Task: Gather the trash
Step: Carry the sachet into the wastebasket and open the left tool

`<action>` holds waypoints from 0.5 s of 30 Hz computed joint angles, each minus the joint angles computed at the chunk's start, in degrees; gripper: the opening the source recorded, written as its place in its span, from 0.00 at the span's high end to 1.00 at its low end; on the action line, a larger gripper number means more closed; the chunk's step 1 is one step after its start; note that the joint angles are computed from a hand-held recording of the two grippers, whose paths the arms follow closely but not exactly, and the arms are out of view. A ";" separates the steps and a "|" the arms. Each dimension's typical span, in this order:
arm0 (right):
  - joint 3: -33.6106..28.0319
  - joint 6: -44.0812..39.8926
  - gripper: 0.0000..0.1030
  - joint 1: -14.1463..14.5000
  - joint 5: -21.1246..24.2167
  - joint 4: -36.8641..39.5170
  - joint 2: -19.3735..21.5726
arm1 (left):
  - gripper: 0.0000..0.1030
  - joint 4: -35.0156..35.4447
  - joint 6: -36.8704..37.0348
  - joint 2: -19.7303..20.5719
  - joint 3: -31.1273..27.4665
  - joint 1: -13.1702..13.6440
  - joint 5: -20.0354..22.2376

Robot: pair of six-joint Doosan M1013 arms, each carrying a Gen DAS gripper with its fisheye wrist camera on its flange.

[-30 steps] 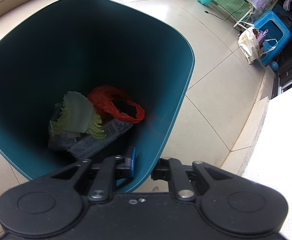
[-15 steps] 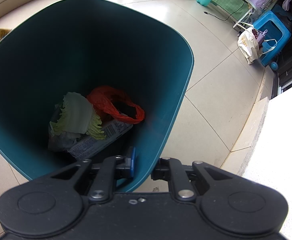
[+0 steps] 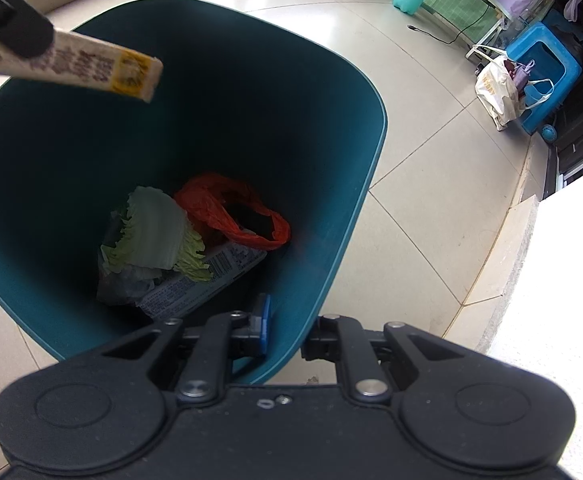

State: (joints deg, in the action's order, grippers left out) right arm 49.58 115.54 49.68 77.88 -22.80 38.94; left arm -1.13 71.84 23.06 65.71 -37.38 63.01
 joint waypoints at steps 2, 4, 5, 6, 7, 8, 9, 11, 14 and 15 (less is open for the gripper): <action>0.31 0.01 0.88 -0.02 -0.33 0.01 -0.16 | 0.92 0.55 0.60 1.38 -0.96 -0.83 1.04; 0.42 -0.03 0.88 0.01 -0.41 -0.04 -0.21 | 0.92 1.05 1.15 2.87 -1.63 -1.23 1.91; 0.42 -0.03 0.88 0.01 -0.41 -0.04 -0.21 | 0.92 1.55 1.02 3.48 -1.88 -1.43 2.39; 0.41 -0.07 0.88 0.01 -0.41 -0.05 -0.21 | 0.92 1.95 1.12 4.06 -2.16 -1.61 2.97; 0.41 -0.07 0.88 0.01 -0.41 -0.05 -0.21 | 0.92 2.14 1.51 4.56 -2.35 -1.74 3.43; 0.44 -0.01 0.88 0.02 -0.44 -0.05 -0.22 | 0.92 2.73 1.41 5.11 -2.55 -1.92 3.93; 0.44 -0.01 0.88 0.02 -0.44 -0.05 -0.22 | 0.92 3.17 1.43 5.57 -2.76 -2.08 4.39; 0.46 -0.02 0.88 0.03 -0.44 -0.06 -0.22 | 0.92 3.70 1.95 6.22 -2.99 -2.32 4.99; 0.46 -0.02 0.88 0.03 -0.44 -0.06 -0.22 | 0.92 4.30 2.45 6.98 -3.33 -2.51 5.83; 0.48 0.01 0.88 0.03 -0.45 -0.05 -0.23 | 0.92 4.68 2.53 7.34 -3.66 -2.60 6.25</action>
State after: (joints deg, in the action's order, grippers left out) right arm 50.05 115.55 49.72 77.43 -22.85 38.71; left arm 3.55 74.37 30.40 62.05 -39.98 69.26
